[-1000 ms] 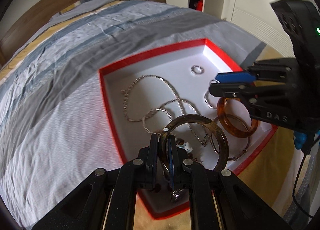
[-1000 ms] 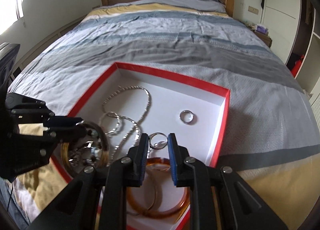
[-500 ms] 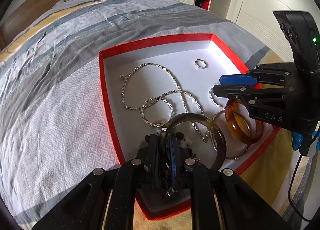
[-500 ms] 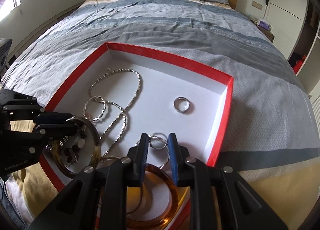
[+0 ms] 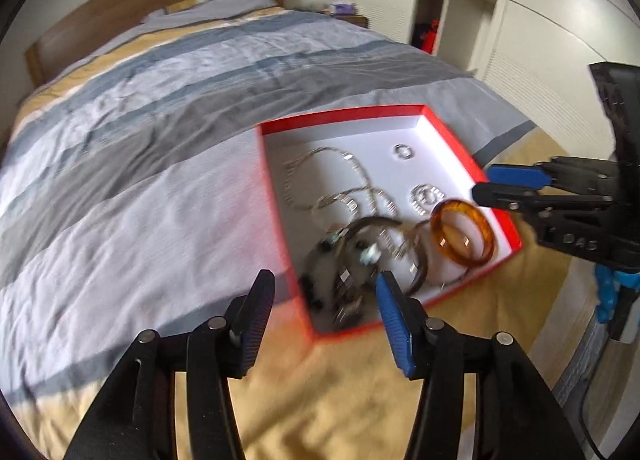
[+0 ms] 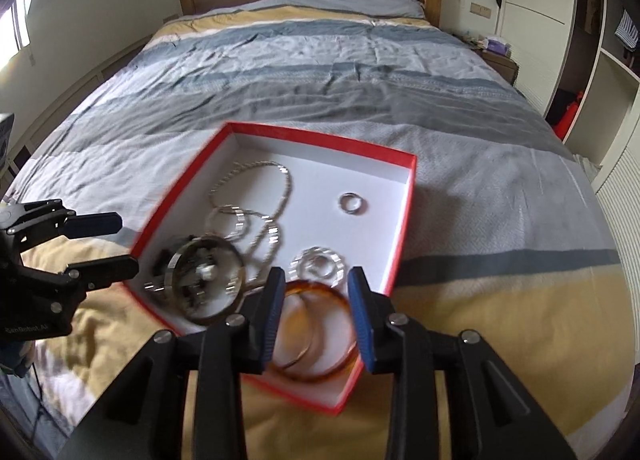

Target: Organize jewelry

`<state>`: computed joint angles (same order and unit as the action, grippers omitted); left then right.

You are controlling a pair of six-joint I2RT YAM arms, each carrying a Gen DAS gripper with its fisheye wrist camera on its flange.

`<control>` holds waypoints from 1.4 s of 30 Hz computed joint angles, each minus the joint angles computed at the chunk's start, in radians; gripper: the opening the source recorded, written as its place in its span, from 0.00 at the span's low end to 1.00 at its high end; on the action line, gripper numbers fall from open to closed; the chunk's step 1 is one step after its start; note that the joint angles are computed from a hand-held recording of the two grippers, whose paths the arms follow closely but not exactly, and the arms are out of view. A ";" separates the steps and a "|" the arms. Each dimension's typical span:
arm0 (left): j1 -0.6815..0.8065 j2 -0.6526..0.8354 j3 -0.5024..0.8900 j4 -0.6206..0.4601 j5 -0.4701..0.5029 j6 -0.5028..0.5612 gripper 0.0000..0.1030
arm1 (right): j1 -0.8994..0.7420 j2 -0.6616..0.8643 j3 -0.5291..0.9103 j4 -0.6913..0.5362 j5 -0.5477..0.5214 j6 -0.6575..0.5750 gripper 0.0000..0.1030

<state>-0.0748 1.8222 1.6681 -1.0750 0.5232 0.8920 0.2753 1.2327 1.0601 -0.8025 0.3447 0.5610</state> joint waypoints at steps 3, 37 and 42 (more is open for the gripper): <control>0.090 -0.046 -0.021 -0.022 0.003 0.030 0.57 | 0.107 0.020 0.050 -0.054 0.046 0.085 0.30; 0.794 0.180 0.568 -0.412 0.245 0.282 0.84 | 0.729 0.613 0.819 -0.411 0.304 0.587 0.39; 0.823 0.200 0.615 -0.452 0.265 0.295 0.85 | 0.758 0.647 0.859 -0.440 0.308 0.613 0.40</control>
